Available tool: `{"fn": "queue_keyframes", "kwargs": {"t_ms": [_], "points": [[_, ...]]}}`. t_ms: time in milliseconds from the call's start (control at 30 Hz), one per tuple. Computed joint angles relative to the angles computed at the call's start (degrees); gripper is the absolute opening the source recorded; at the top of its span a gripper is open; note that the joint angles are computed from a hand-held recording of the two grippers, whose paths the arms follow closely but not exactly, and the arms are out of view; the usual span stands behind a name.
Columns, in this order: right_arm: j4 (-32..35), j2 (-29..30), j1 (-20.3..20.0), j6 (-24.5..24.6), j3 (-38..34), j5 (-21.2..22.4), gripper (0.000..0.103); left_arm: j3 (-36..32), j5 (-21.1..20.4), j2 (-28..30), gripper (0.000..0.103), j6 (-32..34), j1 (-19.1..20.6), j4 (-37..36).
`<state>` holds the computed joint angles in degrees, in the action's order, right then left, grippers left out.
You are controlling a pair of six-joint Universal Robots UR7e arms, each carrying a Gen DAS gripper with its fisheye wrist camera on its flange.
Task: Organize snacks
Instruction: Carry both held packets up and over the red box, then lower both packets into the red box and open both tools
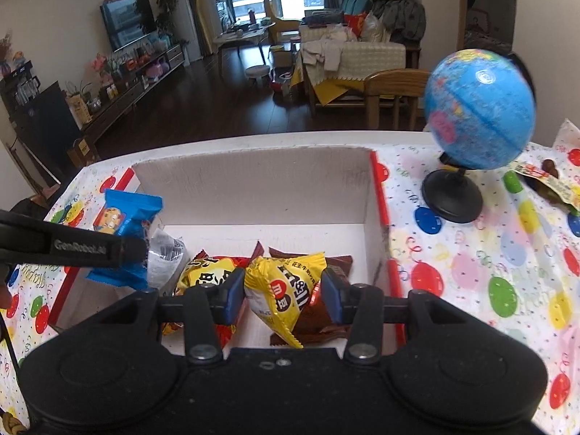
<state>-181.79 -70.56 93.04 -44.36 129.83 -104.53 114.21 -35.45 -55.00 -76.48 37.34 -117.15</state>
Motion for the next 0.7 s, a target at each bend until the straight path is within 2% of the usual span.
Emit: {"fn": "queue_keyframes", "kwargs": {"t_ms": [200, 300, 500, 600, 700], "points": [[-0.06, 2.87, 0.28, -1.07, -1.2, -0.97, 0.043, -1.24, -0.61, 1.89, 0.04, 1.97, 1.82, -0.36], [0.75, 3.39, 0.23, -1.12, -1.59, -1.67, 0.038, -1.37, -1.07, 2.67, 0.04, 3.05, 2.49, -1.36], [0.49, 3.92, 0.23, -0.95, -1.88, -1.96, 0.04, -1.34, -1.81, 3.09, 0.041, 3.35, 3.2, -1.99], [0.97, 3.66, 0.12, -0.13, -1.98, -2.02, 0.042, -1.19, -2.42, 2.79, 0.043, 3.04, 3.48, -2.44], [1.54, 3.25, 0.01, 0.15, -1.99, -1.84, 0.043, -0.67, -2.9, 2.14, 0.051, 2.79, 3.53, -3.21]]}}
